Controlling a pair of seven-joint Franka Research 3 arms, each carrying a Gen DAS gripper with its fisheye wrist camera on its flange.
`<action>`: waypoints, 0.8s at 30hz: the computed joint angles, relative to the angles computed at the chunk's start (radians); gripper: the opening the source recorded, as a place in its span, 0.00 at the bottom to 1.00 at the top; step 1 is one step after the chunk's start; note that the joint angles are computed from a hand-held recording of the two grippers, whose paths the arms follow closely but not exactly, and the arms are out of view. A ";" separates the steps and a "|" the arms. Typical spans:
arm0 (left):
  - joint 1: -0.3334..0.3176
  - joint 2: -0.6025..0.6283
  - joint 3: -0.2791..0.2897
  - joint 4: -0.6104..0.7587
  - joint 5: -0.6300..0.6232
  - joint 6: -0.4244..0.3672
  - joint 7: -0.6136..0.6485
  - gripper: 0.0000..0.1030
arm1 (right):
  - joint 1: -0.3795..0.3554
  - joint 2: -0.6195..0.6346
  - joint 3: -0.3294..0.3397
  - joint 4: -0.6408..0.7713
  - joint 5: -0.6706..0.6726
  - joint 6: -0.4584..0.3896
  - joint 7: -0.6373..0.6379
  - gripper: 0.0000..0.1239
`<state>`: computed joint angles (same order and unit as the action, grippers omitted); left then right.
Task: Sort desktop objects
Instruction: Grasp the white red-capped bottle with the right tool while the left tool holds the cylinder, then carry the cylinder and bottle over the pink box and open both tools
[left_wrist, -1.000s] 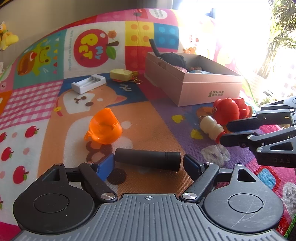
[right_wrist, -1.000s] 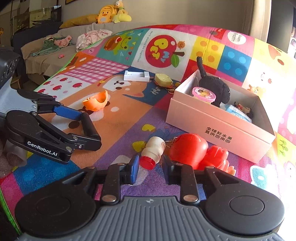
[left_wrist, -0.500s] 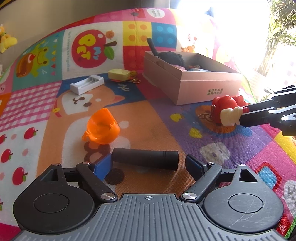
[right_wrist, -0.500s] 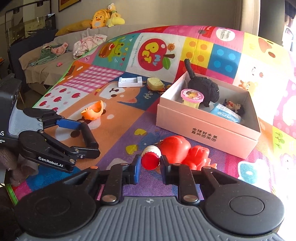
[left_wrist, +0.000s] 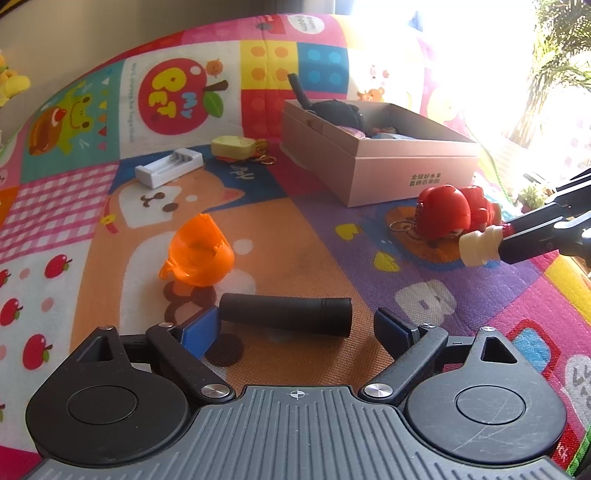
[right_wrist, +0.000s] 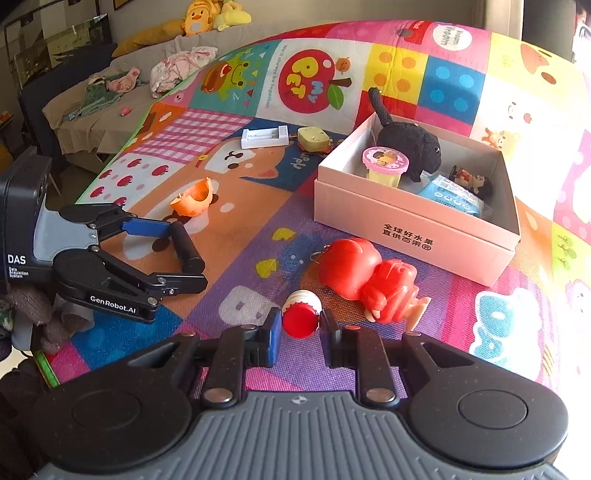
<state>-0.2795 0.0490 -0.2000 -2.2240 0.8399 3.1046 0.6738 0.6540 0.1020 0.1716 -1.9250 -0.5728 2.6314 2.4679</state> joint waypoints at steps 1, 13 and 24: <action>-0.001 0.000 0.000 0.001 0.002 0.000 -0.003 0.91 | 0.001 0.011 -0.003 0.010 -0.012 -0.005 0.009 0.17; -0.002 0.002 0.001 0.004 0.005 -0.002 -0.004 0.92 | 0.053 0.087 -0.059 0.067 -0.192 -0.003 0.148 0.35; -0.007 0.019 0.005 0.025 0.009 -0.017 0.024 0.93 | 0.082 0.130 -0.081 0.092 -0.249 -0.015 0.198 0.20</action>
